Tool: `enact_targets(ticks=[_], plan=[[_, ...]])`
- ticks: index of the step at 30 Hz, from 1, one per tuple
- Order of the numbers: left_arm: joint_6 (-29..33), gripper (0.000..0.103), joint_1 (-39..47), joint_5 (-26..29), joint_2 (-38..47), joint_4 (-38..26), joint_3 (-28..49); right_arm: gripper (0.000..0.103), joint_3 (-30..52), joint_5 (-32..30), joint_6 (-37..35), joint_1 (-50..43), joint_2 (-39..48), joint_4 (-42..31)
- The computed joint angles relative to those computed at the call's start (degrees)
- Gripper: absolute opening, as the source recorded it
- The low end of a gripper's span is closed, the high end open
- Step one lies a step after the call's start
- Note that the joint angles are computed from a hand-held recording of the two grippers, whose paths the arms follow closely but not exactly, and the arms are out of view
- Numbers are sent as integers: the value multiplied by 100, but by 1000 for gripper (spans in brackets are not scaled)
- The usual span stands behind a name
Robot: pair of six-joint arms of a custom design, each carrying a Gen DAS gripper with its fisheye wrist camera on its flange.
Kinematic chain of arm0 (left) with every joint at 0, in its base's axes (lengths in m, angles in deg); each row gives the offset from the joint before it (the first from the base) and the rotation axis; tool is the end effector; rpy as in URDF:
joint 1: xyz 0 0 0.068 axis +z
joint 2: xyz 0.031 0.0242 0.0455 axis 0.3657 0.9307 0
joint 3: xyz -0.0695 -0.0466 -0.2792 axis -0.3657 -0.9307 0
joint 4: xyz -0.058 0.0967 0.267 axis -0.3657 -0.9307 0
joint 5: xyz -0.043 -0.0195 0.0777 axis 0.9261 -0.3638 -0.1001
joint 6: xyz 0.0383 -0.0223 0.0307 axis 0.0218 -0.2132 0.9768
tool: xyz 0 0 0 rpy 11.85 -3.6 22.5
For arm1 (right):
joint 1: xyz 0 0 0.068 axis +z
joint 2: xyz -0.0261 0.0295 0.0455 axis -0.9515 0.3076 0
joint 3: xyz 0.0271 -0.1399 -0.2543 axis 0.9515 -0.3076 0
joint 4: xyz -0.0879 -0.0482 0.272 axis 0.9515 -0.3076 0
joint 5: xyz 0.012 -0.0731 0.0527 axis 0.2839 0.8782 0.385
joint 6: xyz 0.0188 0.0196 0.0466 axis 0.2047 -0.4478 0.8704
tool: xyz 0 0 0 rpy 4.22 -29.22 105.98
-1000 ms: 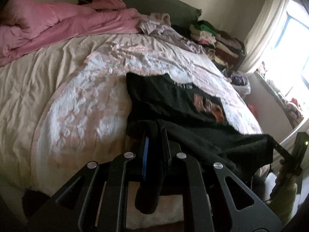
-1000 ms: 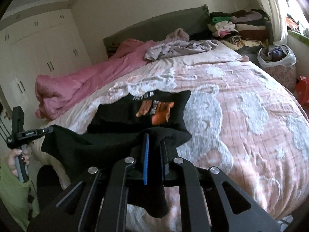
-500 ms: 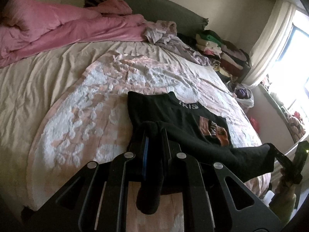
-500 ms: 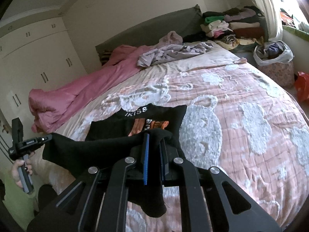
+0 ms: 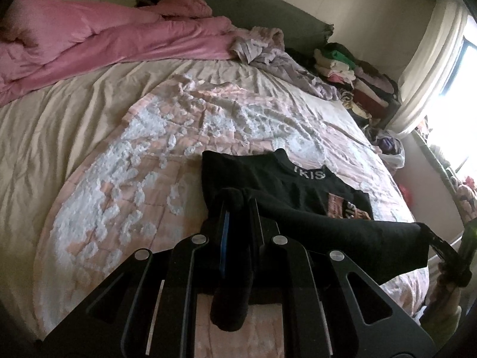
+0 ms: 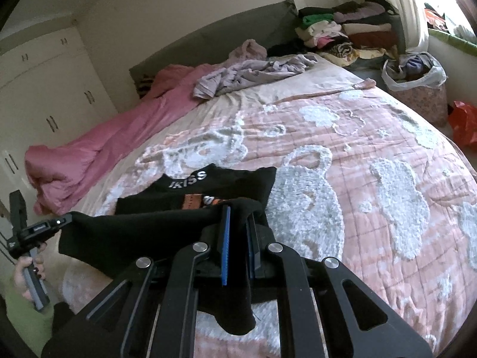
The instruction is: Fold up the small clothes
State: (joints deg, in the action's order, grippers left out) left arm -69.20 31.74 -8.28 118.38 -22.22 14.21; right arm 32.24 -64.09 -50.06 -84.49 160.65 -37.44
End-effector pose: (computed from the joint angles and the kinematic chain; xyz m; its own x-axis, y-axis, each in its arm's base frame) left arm 0.1567 0.0268 0.2359 -0.5422 -0.5166 -0.6628 -0.4031 0.8519 -0.3343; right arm 0.3682 -0.0553 0.2034 -0.6554 -0.0928 -0.7495 -0.4988 0.7983 0.3374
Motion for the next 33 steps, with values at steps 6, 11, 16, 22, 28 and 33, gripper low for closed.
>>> enact_targets(ticks=[6, 11, 16, 22, 28, 33], plan=[[80, 5, 123, 10, 752, 636, -129, 8, 239, 552, 177, 329, 473, 257], [151, 6, 198, -31, 1169, 1036, -247, 8, 379, 891, 255, 534, 786, 431], [227, 8, 152, -242, 1458, 1281, -298, 9, 488, 1101, 265, 663, 987, 538], [353, 20, -91, -881, 1517, 1410, -308, 10, 463, 1337, 301, 799, 1095, 789], [338, 31, -349, -1385, 1456, 1478, -334, 25, 371, 1291, 366, 799, 1136, 1003], [328, 44, -541, -1636, 1270, 1465, -376, 49, 124, 1310, 423, 790, 917, 1307]])
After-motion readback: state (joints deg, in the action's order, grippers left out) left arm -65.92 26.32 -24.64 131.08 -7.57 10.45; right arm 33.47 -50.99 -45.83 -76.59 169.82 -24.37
